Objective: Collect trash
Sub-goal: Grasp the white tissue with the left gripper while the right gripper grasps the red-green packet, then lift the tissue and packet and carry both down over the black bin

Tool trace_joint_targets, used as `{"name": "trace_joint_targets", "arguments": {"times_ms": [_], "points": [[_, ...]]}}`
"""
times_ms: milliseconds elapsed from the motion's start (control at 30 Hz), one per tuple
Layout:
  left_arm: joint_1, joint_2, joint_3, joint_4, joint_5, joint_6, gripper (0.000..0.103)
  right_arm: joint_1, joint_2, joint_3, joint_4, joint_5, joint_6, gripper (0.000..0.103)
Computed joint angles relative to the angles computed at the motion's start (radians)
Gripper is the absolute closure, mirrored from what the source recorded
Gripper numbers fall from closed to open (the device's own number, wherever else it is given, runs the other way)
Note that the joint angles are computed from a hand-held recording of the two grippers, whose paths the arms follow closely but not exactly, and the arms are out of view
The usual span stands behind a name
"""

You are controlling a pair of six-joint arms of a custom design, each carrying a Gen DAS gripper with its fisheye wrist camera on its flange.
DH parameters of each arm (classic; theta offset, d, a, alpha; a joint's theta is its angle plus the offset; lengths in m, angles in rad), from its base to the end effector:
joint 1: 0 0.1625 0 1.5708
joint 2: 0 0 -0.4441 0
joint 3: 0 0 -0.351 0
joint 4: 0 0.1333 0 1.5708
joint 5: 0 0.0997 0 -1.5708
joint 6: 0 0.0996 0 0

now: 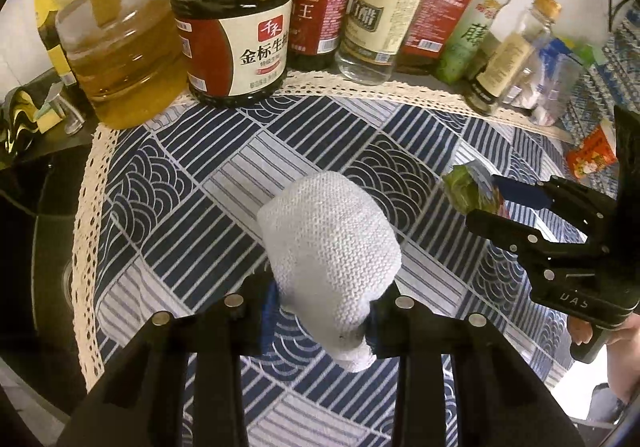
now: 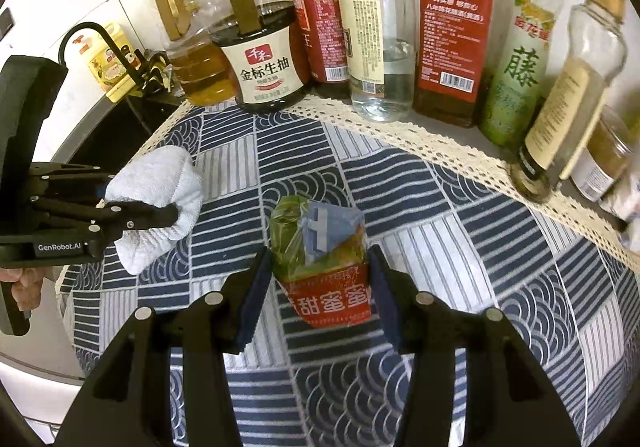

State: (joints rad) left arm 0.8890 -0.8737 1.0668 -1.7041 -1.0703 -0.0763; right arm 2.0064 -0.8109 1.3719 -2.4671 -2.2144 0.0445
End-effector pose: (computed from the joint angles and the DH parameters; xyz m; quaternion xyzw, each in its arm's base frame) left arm -0.3156 -0.6762 0.3425 0.2958 0.9222 -0.0647 0.2407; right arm 0.3719 -0.6249 0.2553 0.1300 -0.9278 0.2279 0.2653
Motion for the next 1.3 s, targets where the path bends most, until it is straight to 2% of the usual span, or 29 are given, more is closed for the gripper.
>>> {"name": "trace_joint_targets", "arguments": {"times_ms": [500, 767, 1100, 1300], "points": [[-0.030, -0.186, 0.185, -0.059, -0.070, 0.064, 0.071, 0.144, -0.045, 0.104, 0.021, -0.123, 0.195, 0.054], [-0.025, -0.288, 0.250, -0.026, -0.113, 0.109, 0.071, 0.245, -0.020, 0.118, 0.073, -0.190, 0.380, 0.054], [-0.010, -0.407, 0.323, 0.020, -0.152, 0.179, 0.070, 0.348, 0.029, 0.105, 0.164, -0.239, 0.614, 0.054], [0.000, -0.478, 0.357, 0.051, -0.186, 0.227, 0.070, 0.409, 0.063, 0.085, 0.253, -0.274, 0.762, 0.054]]}}
